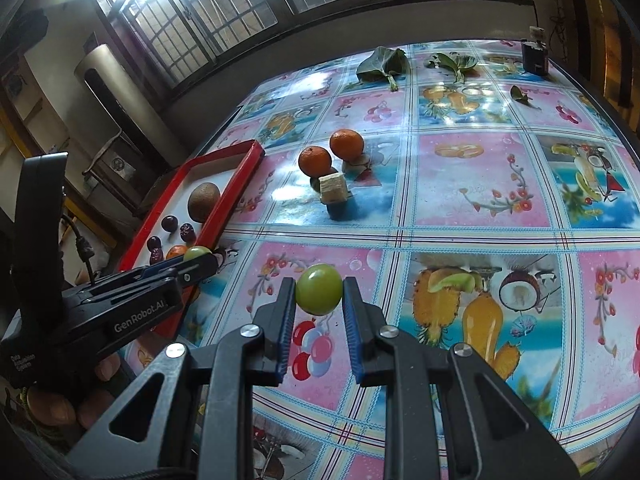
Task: Organize fruits
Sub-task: 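Carry the grape with left tool over the tray while right tool carries its grape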
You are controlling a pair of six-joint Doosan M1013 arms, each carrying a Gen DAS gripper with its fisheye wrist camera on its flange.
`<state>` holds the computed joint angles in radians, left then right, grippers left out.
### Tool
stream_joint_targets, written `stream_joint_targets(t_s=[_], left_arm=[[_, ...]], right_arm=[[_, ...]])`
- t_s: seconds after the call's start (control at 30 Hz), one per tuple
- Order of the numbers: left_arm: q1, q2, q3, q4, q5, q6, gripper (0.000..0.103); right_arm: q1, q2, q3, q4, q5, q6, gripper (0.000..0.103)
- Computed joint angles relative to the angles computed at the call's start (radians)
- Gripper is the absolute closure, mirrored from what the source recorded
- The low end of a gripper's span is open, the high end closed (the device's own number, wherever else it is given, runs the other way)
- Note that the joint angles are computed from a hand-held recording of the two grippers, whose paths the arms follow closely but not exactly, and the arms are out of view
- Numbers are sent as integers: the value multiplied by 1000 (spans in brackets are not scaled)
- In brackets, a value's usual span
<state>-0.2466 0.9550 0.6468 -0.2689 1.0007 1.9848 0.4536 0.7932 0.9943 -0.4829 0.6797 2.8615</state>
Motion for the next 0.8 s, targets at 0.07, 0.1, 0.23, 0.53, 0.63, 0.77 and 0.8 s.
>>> stream_joint_targets(t_s=[0.07,0.1,0.23,0.53,0.63,0.77,0.8], left_arm=[[6,10,-21,7,0,-17,79],[9,14,-31,14,-1,-29,79],[22,34,-70,40,2,-76,79],[45,82,-161,85,36,-140,79],[54,101,-198,93,56,-157,79],[67,131,-252,94,90,-187,79],[70,142,-274,95,102,-194,79]], right_arm=[[-1,8,-17,6,2,-13,78],[-2,13,-28,9,2,-22,78],[-2,37,-80,24,9,-74,78],[-1,108,-218,108,42,-217,78],[0,129,-259,131,56,-255,78],[-1,159,-315,163,80,-304,78],[-1,168,-332,171,87,-318,78]])
